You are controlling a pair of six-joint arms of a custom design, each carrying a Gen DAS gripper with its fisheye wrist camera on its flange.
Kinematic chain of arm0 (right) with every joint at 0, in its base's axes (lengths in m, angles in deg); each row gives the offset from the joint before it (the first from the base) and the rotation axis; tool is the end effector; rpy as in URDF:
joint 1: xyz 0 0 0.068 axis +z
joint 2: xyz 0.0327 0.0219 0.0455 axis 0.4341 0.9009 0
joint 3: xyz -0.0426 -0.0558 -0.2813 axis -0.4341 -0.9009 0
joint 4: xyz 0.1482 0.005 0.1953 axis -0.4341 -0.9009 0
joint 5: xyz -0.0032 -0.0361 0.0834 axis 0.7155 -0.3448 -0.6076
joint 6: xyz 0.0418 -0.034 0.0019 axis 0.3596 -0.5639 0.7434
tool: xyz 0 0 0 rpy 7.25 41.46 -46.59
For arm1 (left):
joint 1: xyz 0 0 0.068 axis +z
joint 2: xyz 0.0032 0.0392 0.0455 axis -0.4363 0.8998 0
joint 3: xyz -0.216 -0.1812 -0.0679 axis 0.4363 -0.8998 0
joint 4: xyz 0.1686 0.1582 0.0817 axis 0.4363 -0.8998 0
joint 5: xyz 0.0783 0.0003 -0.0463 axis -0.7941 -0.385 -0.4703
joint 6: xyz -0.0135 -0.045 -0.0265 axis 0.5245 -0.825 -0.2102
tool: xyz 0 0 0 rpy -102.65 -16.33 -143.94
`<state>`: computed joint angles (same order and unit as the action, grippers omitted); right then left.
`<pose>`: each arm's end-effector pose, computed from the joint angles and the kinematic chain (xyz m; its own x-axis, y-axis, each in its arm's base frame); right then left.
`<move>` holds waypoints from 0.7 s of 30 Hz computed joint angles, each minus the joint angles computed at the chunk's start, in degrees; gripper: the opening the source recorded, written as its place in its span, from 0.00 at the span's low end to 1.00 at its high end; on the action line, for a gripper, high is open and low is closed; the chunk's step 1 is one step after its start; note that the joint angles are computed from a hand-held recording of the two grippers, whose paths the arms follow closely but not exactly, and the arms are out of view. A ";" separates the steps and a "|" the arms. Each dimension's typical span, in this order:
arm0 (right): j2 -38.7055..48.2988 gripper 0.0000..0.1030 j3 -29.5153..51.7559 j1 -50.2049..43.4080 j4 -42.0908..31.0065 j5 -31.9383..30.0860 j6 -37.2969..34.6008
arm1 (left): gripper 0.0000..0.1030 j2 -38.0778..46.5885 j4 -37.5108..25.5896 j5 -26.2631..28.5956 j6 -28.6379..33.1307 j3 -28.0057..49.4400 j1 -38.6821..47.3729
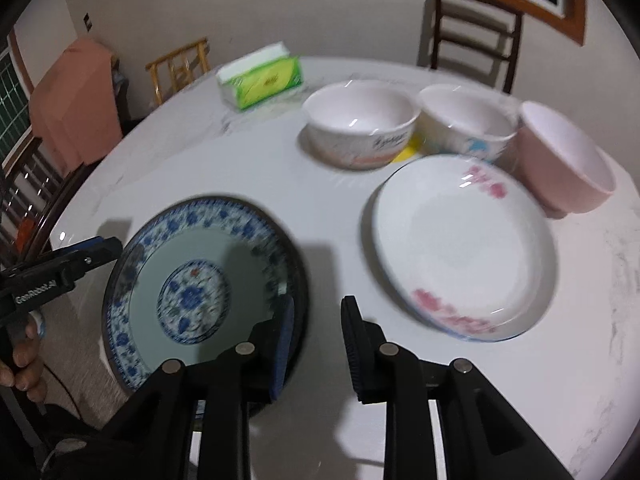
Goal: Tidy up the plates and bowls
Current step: 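Open both grippers and move them to the white pink-flower plate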
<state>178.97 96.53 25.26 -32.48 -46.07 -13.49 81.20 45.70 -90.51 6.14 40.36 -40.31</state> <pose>0.2894 0.0131 0.1965 -0.6703 -0.4468 -0.5925 -0.6101 0.7864 0.0972 0.1866 -0.0391 0.1996 -0.6997 -0.4540 -0.5517 -0.4287 0.8845 -0.1841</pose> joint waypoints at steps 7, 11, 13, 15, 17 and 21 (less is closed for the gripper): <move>1.44 0.24 1.82 -8.93 5.16 -4.10 -1.87 | 0.44 5.89 3.69 -6.83 -2.22 5.66 -9.94; 4.71 0.24 4.90 -13.56 5.46 -5.28 -3.39 | 0.44 11.54 7.92 -6.70 -2.24 8.76 -13.14; 6.55 0.24 6.42 -15.48 6.16 -6.12 -3.46 | 0.44 14.05 9.35 -6.24 -2.38 10.31 -14.21; 8.66 0.24 8.52 -17.02 5.41 -6.56 -4.15 | 0.44 17.16 11.18 -5.80 -2.18 12.32 -15.07; 11.02 0.24 10.73 -18.13 4.81 -7.28 -4.46 | 0.44 19.87 12.50 -5.30 -2.06 14.14 -15.64; 14.56 0.24 13.96 -18.79 4.28 -7.26 -4.50 | 0.44 25.15 14.90 -3.69 -1.14 17.97 -16.23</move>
